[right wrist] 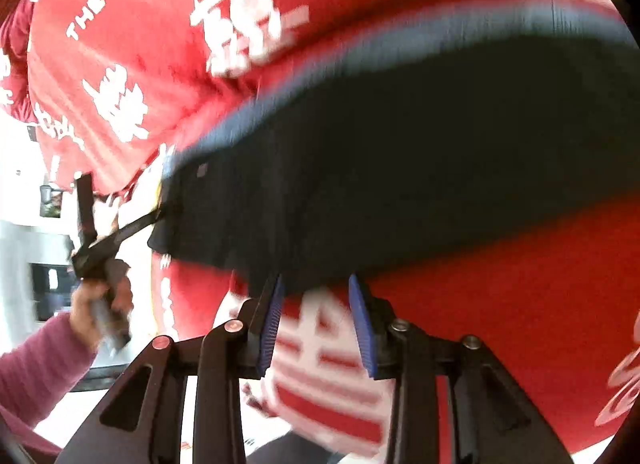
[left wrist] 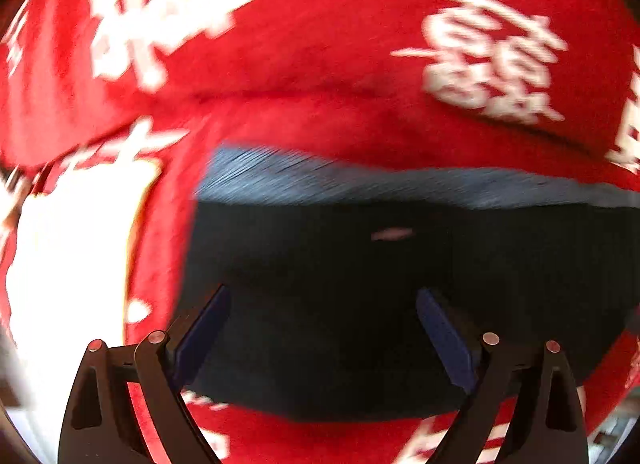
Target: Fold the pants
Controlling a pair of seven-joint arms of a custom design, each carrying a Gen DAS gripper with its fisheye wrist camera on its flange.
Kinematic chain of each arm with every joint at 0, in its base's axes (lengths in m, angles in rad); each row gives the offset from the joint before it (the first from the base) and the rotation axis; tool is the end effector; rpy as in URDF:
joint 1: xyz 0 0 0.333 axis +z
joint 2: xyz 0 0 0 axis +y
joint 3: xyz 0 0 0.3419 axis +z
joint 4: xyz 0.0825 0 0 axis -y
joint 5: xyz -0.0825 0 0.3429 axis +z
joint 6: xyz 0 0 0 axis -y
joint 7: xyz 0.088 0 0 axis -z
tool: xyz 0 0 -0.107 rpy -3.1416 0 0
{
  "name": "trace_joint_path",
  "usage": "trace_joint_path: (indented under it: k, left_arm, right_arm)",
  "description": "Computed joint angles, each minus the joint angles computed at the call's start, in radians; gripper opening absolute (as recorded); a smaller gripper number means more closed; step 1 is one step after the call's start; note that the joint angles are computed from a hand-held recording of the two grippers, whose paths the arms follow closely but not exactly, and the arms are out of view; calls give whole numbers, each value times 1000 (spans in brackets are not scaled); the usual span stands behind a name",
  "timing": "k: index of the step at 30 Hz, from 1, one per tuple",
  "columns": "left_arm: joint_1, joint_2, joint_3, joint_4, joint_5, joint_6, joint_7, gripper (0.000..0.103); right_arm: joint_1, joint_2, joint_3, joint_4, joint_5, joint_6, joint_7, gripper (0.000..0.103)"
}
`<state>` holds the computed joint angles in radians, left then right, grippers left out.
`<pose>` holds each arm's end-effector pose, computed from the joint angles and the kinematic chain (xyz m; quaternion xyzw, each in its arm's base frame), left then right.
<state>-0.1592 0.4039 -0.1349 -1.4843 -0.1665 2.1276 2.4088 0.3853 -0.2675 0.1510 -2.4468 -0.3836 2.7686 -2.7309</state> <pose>0.6459 -0.1862 0.5062 -0.2572 0.9535 -0.1469 0.0552 0.3755 0.2474 0.5115 -0.2115 0.9262 0.0057 0.3120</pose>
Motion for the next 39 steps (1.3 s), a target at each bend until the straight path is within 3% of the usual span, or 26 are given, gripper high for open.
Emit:
trace_joint_path:
  k: [5,9,13,15,16,18,21,23,26,31,39]
  left_arm:
    - [-70,-20,-39,-81,-31,69,-56,95]
    - [-159,6,-3,-149,78,246,-182,95]
    - [-184,73,29,-95,151,290,-268,95]
    - [-184,95,33,-51,169,266,-270,95]
    - [-183,105,36,-22,176,241,-274,95]
    - [-173,113,34,26,177,183,-269,95]
    - [-143,88,28,4,177,183,-218,95]
    - [-122,54,31,-35,181,187,-187,95]
    - [-83,24,38,-50,175,123,-153,95]
    - [-36,-128,23,-235,180,81,-47,95]
    - [-52,-324,-55,-434,102,-30,58,95]
  right_arm:
    - [-35,78,-112,47,51,-22,-250,38]
    - [-69,163,-130,104,114,-48,-423,38]
    - [-114,172,-128,88,14,-60,-364,32]
    - [-151,178,-97,133,12,-217,-378,32]
    - [-151,166,-108,125,13,-239,-359,33]
    - [-160,128,-117,79,48,-188,-323,35]
    - [-147,69,-107,62,90,-230,-322,47]
    - [-129,31,-92,48,112,-241,-307,50]
    - [-89,-13,-61,33,153,-253,-247,52]
    - [-10,-50,-6,1,215,-229,-88,55]
    - [68,-122,85,-59,196,-217,268,59]
